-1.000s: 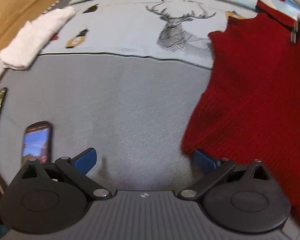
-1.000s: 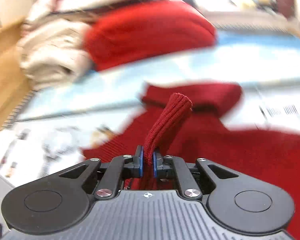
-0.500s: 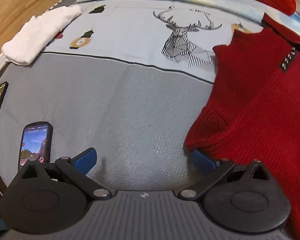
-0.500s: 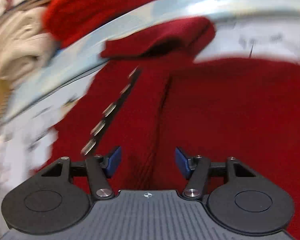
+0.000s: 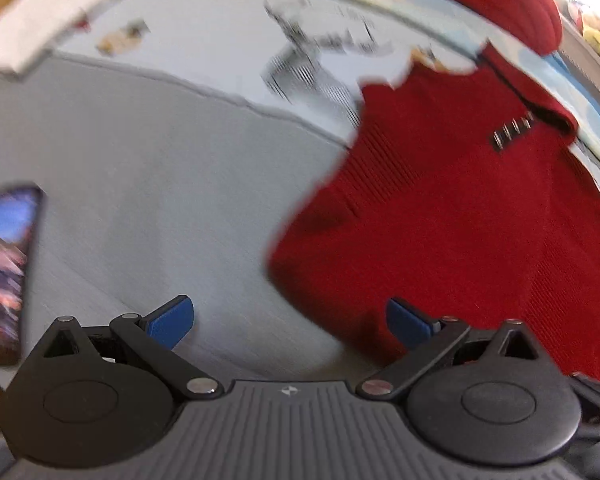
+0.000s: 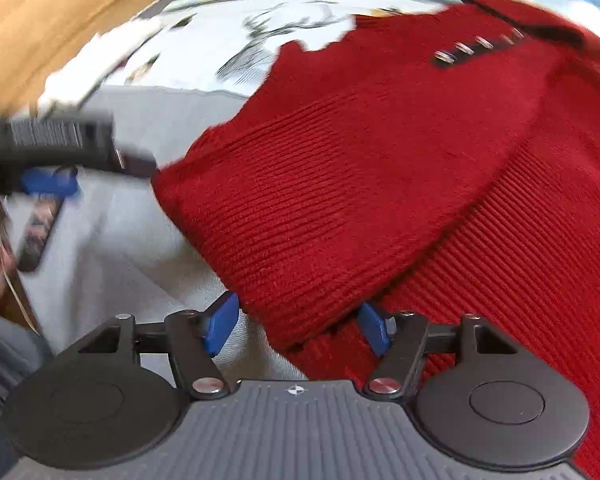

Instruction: Fold small clothes

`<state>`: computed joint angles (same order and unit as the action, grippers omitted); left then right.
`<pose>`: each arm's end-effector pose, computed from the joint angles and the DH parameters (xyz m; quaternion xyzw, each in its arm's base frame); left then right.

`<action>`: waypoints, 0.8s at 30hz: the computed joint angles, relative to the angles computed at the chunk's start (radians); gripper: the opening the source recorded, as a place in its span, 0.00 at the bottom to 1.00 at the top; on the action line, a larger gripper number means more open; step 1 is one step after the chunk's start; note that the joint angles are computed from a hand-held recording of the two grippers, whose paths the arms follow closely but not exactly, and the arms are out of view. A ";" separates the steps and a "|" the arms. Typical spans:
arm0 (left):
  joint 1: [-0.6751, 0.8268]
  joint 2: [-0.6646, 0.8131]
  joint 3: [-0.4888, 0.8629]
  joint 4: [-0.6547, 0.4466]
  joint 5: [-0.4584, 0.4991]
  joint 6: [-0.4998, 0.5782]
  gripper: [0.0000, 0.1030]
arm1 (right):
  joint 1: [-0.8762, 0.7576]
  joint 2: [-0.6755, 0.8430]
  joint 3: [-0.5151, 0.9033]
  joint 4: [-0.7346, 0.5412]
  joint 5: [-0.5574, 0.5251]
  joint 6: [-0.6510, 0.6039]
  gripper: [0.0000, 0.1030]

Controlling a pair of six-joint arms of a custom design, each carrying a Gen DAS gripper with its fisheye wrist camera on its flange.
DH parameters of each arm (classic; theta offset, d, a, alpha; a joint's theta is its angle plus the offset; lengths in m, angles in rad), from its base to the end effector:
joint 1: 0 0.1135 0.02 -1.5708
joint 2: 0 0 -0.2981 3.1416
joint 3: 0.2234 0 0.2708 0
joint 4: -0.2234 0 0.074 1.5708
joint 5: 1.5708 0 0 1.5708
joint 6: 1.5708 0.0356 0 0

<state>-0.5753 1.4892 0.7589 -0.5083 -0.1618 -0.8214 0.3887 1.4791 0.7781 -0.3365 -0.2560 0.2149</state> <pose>0.2280 -0.1410 0.1760 -0.1339 0.9739 -0.0449 0.1775 0.2634 0.1176 0.1925 -0.1165 0.9502 0.1953 0.2129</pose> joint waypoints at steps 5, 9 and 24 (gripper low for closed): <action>-0.020 0.110 0.002 0.113 0.167 -0.074 1.00 | -0.293 -0.176 -0.045 -0.088 0.003 0.001 0.74; -0.046 0.182 0.042 0.145 0.125 -0.197 1.00 | -0.632 -0.179 -0.048 -0.145 0.053 -0.130 0.82; -0.052 0.322 0.301 -0.097 -0.017 -0.203 0.20 | -0.679 -0.009 -0.078 -0.107 0.274 -0.136 0.11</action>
